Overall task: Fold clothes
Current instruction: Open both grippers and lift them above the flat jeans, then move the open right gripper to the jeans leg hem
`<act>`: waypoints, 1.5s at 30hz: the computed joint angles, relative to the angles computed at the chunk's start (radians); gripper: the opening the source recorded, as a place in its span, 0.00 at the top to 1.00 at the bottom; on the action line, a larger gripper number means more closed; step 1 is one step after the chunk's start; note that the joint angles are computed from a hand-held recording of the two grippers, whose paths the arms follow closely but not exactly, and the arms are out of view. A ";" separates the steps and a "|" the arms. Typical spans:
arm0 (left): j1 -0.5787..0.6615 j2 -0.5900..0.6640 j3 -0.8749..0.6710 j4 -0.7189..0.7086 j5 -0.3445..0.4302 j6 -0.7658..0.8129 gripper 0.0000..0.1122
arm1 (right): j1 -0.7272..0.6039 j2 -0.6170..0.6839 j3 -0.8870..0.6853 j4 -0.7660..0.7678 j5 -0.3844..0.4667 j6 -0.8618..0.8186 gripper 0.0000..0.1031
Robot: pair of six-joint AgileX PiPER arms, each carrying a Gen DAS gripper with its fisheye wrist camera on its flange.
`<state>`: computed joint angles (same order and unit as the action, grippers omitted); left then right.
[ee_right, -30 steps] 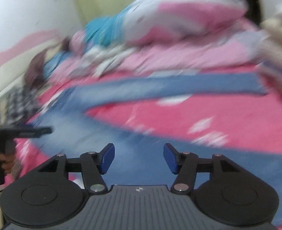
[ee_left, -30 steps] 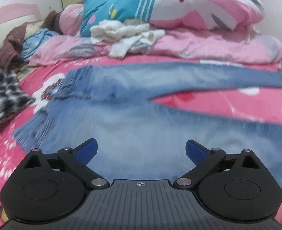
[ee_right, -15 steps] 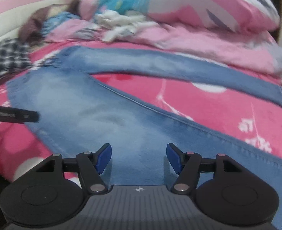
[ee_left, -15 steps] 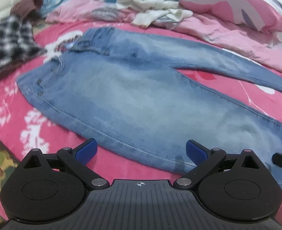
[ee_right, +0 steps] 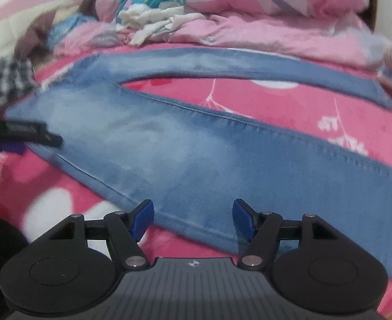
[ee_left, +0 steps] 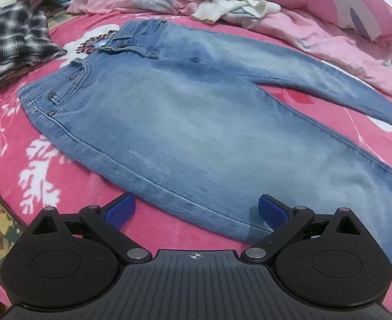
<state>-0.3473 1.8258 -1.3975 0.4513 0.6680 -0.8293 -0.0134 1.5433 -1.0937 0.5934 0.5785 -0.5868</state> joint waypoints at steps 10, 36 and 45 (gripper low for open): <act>-0.003 0.021 -0.022 0.014 0.020 -0.023 0.10 | -0.256 0.178 -0.089 0.489 0.456 -0.028 0.34; 0.016 0.013 0.013 0.015 -0.042 -0.108 0.09 | -0.300 0.233 0.094 0.917 0.339 0.056 0.39; 0.024 0.005 0.027 0.009 -0.060 -0.107 0.09 | -0.266 0.220 0.099 0.955 0.271 0.007 0.46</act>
<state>-0.3235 1.8308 -1.3710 0.4602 0.6078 -0.9363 -0.2792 1.7635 -0.9948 1.5483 0.8498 -0.5802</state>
